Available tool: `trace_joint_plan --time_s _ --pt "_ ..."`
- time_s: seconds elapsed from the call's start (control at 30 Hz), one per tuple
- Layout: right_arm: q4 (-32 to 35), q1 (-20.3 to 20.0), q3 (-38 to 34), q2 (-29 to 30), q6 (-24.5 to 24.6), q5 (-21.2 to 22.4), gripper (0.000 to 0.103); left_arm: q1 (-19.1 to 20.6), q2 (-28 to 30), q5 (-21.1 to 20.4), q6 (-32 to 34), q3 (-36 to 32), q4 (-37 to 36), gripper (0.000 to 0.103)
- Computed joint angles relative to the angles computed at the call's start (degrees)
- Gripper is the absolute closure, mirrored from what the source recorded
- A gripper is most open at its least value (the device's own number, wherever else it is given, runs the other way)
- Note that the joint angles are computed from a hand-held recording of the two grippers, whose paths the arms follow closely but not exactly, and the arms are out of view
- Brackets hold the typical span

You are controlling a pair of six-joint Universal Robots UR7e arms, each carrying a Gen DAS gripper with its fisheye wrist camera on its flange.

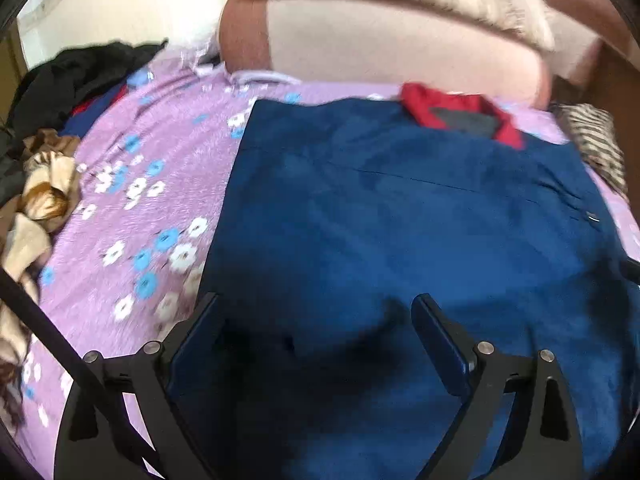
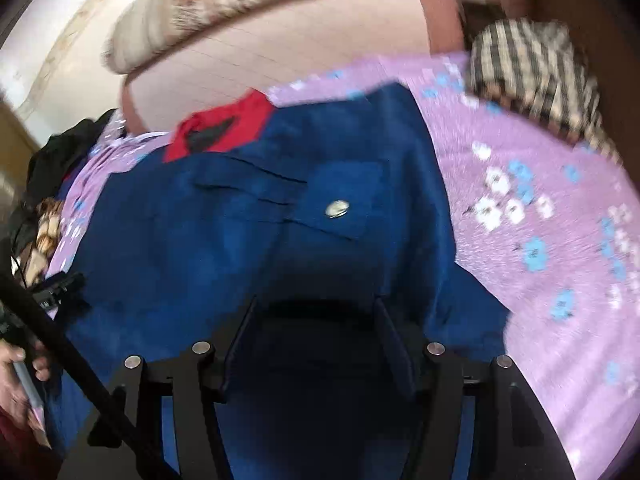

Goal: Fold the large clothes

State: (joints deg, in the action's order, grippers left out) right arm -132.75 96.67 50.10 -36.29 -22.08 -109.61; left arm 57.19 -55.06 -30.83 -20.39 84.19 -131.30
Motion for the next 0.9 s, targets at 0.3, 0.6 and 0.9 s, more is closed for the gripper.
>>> trace_joint_plan --time_s 0.3,0.6,0.9 --pt "-14.8 1.8 29.5 -14.5 -5.9 -2.8 0.039 -8.2 -7.5 4.6 -15.2 18.5 6.3 0.009" --pt "-25.6 2.1 41.1 -18.8 -10.1 -6.5 0.035 -11.2 -10.9 5.1 -31.0 25.0 11.8 0.008" --pt "-39.3 1.5 53.5 -22.5 -11.8 -6.1 0.008 -17.3 -13.0 10.6 -51.5 31.5 24.4 0.006"
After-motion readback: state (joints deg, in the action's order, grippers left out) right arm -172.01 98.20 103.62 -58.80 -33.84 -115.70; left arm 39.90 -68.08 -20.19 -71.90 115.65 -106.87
